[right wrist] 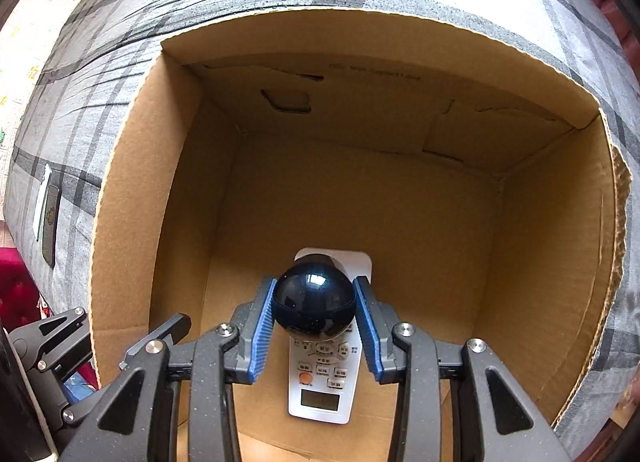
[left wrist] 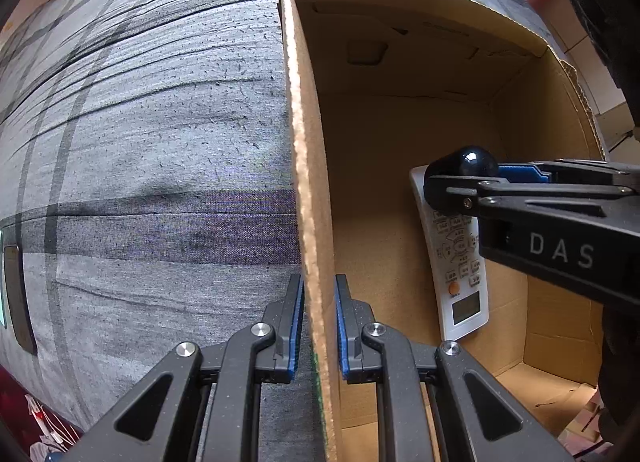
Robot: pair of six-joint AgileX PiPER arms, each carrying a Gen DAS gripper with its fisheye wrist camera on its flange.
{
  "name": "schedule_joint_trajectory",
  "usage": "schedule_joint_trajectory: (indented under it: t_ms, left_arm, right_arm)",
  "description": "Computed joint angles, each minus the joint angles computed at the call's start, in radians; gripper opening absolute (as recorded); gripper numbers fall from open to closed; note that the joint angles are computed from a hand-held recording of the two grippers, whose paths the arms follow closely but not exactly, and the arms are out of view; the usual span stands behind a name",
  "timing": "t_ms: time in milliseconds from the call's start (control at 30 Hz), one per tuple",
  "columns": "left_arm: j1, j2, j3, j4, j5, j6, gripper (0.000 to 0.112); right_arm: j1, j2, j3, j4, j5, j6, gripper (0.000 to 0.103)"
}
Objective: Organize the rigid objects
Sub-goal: 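Carry the black ball into the box with the right tool and release it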
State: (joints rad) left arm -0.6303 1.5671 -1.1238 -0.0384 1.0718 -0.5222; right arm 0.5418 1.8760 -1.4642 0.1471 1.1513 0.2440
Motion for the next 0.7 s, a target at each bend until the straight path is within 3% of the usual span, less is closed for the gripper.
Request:
schedule_joint_trajectory:
  t_ms: [67,200,300,700]
  left_arm:
    - [-0.001,-0.001,0.002,0.002,0.0,0.0,0.015]
    - [-0.002,-0.001,0.001,0.003,0.002,-0.001,0.015]
    - [-0.004,0.001,0.0,0.005,0.002,-0.003,0.015]
    - [-0.019,0.008,-0.008,0.015,0.007,-0.022,0.015]
  right_arm:
    - [0.0,0.008,-0.019,0.0,0.011,-0.003,0.042]
    - [0.0,-0.009,-0.012,0.001,0.004,0.0,0.055]
    - [-0.002,-0.02,-0.008,-0.001,0.003,-0.001,0.059]
    - [0.015,-0.081,-0.012,-0.028,0.022,0.026,0.061]
